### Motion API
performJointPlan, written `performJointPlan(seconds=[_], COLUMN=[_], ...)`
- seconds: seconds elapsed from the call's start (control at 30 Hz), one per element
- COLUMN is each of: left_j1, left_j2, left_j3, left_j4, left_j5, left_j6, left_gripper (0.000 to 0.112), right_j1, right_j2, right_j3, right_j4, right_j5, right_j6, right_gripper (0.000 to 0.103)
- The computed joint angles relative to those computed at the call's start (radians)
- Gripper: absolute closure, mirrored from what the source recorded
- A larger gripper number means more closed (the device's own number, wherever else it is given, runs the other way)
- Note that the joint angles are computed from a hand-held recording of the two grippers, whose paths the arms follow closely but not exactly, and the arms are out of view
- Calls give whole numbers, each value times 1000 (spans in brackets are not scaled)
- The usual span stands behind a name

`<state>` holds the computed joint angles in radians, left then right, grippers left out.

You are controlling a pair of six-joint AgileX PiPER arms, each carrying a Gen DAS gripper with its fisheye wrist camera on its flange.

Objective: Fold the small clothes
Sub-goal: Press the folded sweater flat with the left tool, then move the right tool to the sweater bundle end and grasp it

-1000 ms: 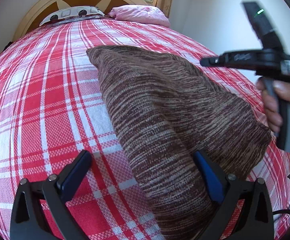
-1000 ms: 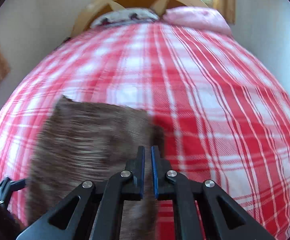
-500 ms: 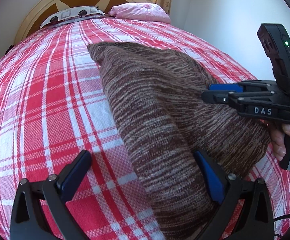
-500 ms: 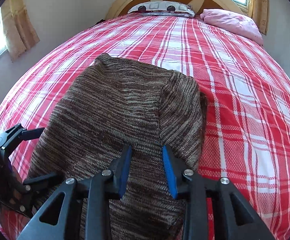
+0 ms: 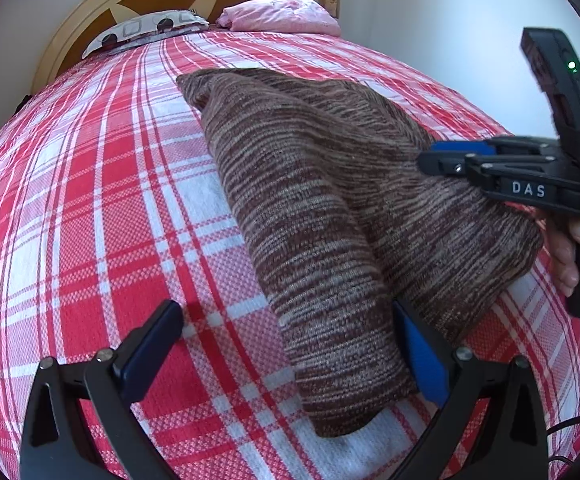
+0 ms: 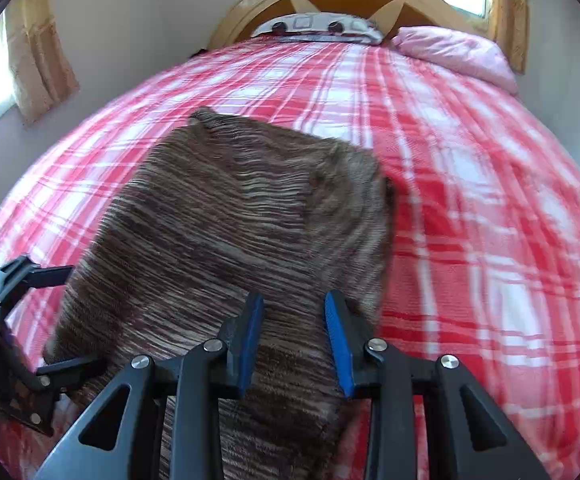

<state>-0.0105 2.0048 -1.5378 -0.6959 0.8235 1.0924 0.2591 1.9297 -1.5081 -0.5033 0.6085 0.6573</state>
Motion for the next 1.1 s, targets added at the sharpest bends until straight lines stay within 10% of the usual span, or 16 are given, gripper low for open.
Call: performJointPlan(seconds=[0.37, 0.63, 0.93, 1.0, 1.1], left_j1=[6, 69, 122, 131, 126], left_j2=[-21, -4, 2, 9, 35], left_j3=[35, 9, 13, 7, -30], left_j4=[-17, -119, -231, -240, -218], left_j5=[-15, 83, 115, 128, 154], left_j6=[12, 44, 64, 51, 14], left_gripper=[9, 9, 9, 9, 9], right_j1=[99, -68, -308, -321, -290], right_j2=[-116, -171, 185, 210, 177], right_j3=[196, 139, -342, -359, -303], right_j4=[-109, 297, 882, 998, 973], right_j5=[-34, -154, 49, 49, 1], right_j6=[110, -207, -588, -672, -667], right_gripper=[69, 69, 69, 99, 99])
